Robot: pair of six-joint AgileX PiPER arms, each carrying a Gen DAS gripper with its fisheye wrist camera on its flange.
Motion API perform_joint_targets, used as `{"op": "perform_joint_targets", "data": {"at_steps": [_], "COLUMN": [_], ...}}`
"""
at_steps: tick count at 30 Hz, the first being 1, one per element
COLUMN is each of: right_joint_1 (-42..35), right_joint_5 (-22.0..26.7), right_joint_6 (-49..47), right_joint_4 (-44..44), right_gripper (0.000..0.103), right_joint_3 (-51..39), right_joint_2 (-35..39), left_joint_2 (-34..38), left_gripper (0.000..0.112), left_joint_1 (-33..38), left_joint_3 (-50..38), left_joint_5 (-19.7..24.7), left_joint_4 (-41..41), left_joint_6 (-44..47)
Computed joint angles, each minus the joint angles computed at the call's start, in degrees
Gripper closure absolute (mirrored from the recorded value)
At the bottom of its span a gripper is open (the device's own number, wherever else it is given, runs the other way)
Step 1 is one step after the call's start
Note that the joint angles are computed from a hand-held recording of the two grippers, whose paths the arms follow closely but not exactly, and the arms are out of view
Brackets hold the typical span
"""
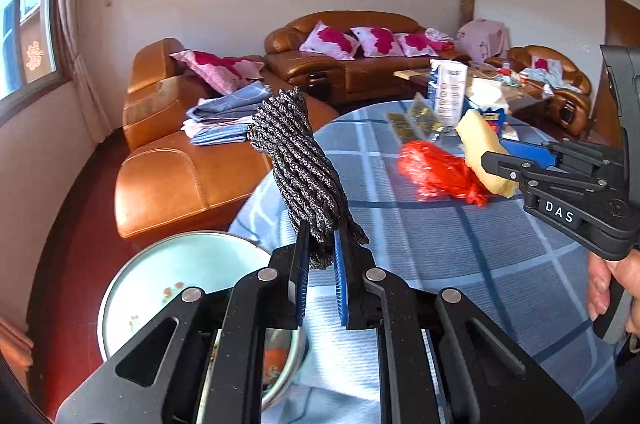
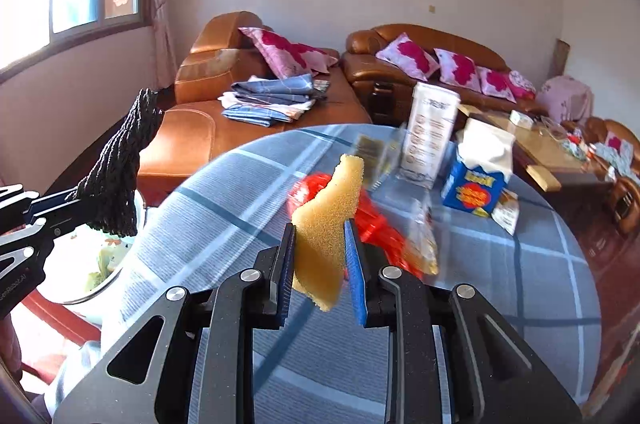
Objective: Collect trash
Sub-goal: 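Carry the black brush with the left tool while the right tool carries the sponge over the bin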
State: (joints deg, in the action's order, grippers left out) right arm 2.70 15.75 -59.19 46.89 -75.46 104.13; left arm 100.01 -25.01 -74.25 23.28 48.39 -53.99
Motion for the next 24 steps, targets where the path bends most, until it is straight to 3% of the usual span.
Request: {"op": "perform_joint_targets", "data": {"at_steps": [11, 19, 24], "right_joint_1": [5.77, 9.2, 10.6], "right_joint_5": [2.04, 0.05, -0.64], "right_joint_6": [-10.39, -22.85, -25.56], "right_joint_4": [9.47, 18.56, 19.82], "right_gripper": [0.078, 0.079, 0.079], "right_joint_3": [-5.84, -5.74, -6.3], "right_joint_2": [6.24, 7.31, 8.04], "left_joint_2": [-2.86, -3.89, -4.42], "left_gripper": [0.101, 0.101, 0.101], "left_joint_1": [2.97, 4.36, 4.83], "left_joint_3": [3.84, 5.96, 6.75], "left_joint_5": [4.32, 7.72, 9.62], "left_joint_4": [3.54, 7.22, 8.24], "left_joint_6": [-2.82, -5.59, -5.87]}}
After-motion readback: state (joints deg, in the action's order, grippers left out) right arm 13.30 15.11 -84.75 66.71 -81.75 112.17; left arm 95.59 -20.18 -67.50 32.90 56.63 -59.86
